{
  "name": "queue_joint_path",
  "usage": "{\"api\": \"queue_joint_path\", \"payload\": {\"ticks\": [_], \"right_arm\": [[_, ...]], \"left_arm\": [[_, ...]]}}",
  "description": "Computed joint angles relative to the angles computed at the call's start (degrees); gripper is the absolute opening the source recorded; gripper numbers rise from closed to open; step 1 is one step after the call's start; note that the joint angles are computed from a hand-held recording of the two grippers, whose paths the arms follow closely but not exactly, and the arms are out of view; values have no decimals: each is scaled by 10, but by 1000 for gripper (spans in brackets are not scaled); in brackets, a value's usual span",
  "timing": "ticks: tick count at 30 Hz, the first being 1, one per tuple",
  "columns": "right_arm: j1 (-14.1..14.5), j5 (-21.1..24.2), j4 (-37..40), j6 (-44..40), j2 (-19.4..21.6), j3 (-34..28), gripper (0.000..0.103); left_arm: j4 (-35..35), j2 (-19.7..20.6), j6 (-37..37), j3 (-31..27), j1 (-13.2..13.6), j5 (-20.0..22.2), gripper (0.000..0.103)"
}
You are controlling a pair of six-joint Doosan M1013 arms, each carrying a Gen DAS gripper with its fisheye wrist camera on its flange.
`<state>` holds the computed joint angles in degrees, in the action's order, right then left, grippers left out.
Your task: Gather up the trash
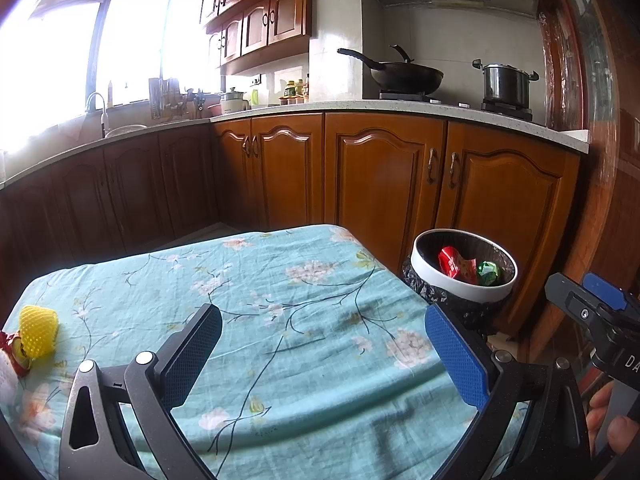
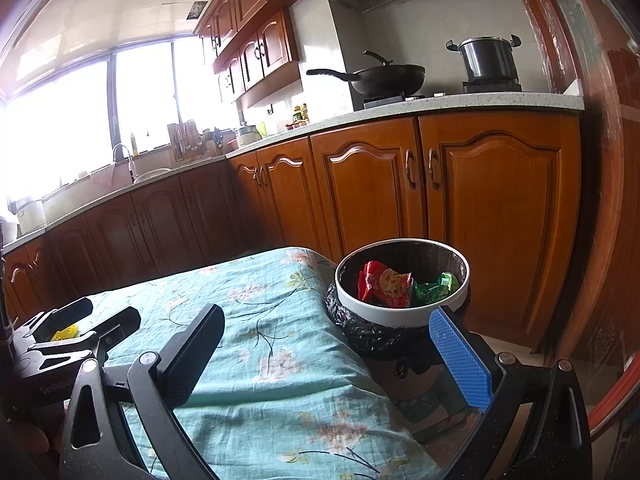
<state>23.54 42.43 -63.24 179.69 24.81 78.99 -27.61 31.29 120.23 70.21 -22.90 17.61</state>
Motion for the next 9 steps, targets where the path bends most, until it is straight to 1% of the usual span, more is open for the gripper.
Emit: {"api": "queue_joint_path", "payload": {"ticks": [9], "right_arm": [[-3, -9, 14, -9, 4, -3, 103]], "left_arm": [[-2, 3, -3, -5, 2, 7, 102]]}}
